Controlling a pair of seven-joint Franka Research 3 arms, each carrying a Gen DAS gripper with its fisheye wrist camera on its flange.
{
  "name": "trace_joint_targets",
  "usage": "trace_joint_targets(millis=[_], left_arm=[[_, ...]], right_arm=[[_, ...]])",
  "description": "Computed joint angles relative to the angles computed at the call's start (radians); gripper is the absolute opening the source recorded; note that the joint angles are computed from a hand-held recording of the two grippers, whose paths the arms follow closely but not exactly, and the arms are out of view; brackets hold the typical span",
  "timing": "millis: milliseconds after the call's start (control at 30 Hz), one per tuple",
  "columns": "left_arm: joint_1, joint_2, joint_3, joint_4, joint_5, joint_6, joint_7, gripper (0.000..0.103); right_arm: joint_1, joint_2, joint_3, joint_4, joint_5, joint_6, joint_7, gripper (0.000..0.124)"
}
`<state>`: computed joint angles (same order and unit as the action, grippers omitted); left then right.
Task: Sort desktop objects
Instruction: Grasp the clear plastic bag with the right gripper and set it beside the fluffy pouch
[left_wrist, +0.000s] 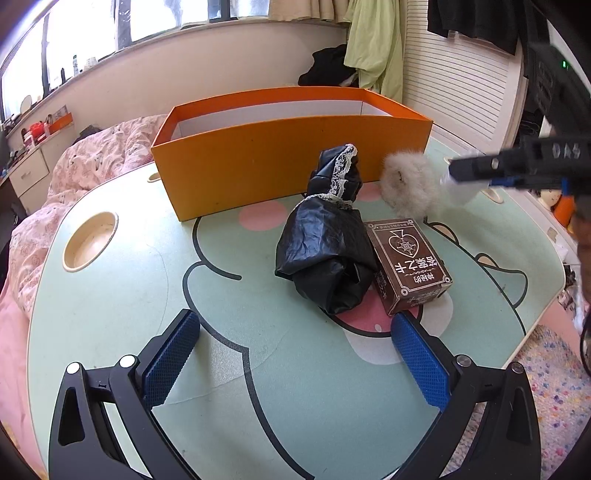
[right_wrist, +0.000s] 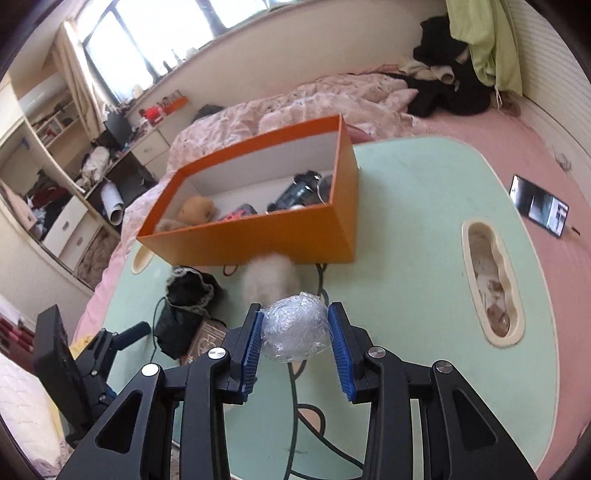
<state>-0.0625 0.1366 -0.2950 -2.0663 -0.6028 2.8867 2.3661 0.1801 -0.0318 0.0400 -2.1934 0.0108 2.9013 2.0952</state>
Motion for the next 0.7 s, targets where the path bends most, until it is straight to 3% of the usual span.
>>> trace_joint_targets(millis=[100, 167, 267, 333, 433, 567, 700], left_arm=[[0.003, -0.002, -0.001, -0.001, -0.009, -0.001, 0.009, 0.103], [0.003, -0.002, -0.001, -0.002, -0.013, -0.001, 0.013, 0.103], [0.002, -0.002, 0.000, -0.003, -0.014, -0.001, 0.013, 0.103], [0.001, -0.004, 0.001, -0.004, -0.016, -0.002, 0.015, 0.103], [-0.001, -0.005, 0.003, -0.005, -0.016, -0.001, 0.014, 0.103], [0.000, -0.005, 0.003, -0.005, -0.018, -0.002, 0.016, 0.103], [-0.002, -0.005, 0.004, -0.005, -0.016, -0.001, 0.014, 0.103]], right_arm=[[0.019, 0.027, 0.004, 0.004, 0.127, 0.010, -0.114, 0.036], [0.033, 0.053, 0.008, 0.024, 0.110, 0.007, -0.123, 0.036], [0.066, 0.091, -0.022, 0.072, -0.182, -0.013, 0.072, 0.038], [0.091, 0.102, -0.044, 0.097, -0.343, -0.028, 0.184, 0.057], [0.104, 0.076, -0.066, 0.066, -0.545, 0.039, 0.347, 0.081], [0.076, 0.028, -0.049, 0.021, -0.798, 0.044, 0.542, 0.088], [0.032, -0.012, -0.008, -0.037, -0.903, 0.046, 0.577, 0.088]])
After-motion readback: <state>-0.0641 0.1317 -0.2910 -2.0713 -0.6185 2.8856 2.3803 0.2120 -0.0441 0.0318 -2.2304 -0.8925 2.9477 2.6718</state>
